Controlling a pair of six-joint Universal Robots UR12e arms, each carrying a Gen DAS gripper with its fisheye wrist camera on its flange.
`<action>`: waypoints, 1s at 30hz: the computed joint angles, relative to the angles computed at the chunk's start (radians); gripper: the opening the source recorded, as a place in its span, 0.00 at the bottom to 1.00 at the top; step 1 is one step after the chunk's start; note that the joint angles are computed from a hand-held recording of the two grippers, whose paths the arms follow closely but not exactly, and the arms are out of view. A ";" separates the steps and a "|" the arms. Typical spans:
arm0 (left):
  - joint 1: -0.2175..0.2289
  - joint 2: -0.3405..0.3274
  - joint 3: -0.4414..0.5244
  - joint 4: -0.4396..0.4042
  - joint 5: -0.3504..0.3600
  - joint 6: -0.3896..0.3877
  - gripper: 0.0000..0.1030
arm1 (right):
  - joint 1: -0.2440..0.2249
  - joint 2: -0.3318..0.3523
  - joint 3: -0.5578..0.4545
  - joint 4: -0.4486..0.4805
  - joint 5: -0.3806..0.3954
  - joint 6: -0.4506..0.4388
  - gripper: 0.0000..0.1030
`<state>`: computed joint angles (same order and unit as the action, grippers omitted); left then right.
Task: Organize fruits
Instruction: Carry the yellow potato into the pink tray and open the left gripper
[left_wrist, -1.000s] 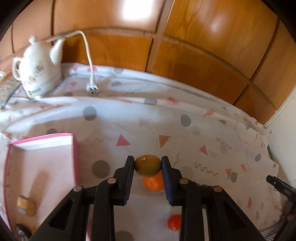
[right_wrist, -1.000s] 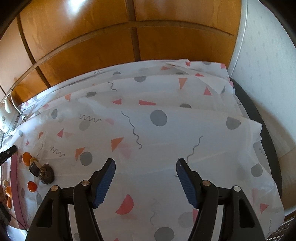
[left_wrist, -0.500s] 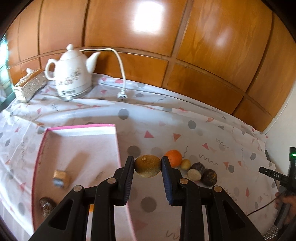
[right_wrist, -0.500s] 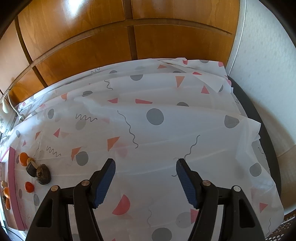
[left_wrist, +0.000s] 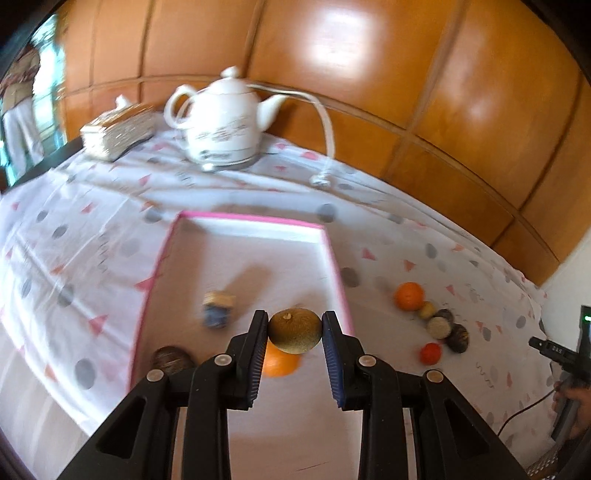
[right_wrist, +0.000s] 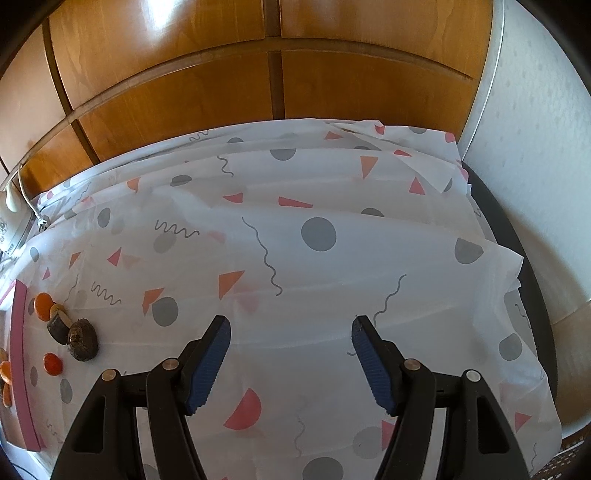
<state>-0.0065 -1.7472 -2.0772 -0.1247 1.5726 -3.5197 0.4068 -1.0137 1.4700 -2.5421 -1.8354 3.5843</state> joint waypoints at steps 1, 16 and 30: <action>0.009 0.005 -0.010 0.001 -0.002 -0.006 0.29 | 0.001 0.001 -0.001 0.002 -0.002 -0.002 0.67; 0.051 -0.007 -0.039 -0.023 0.013 -0.025 0.29 | 0.006 0.010 -0.015 0.021 -0.010 -0.029 0.67; 0.014 -0.007 -0.039 -0.030 0.120 -0.067 0.47 | 0.007 0.015 -0.021 0.035 -0.015 -0.039 0.67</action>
<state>0.0071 -1.7541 -2.1160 -0.1548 1.6926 -3.5867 0.4140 -0.9990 1.4489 -2.5068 -1.8502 3.5449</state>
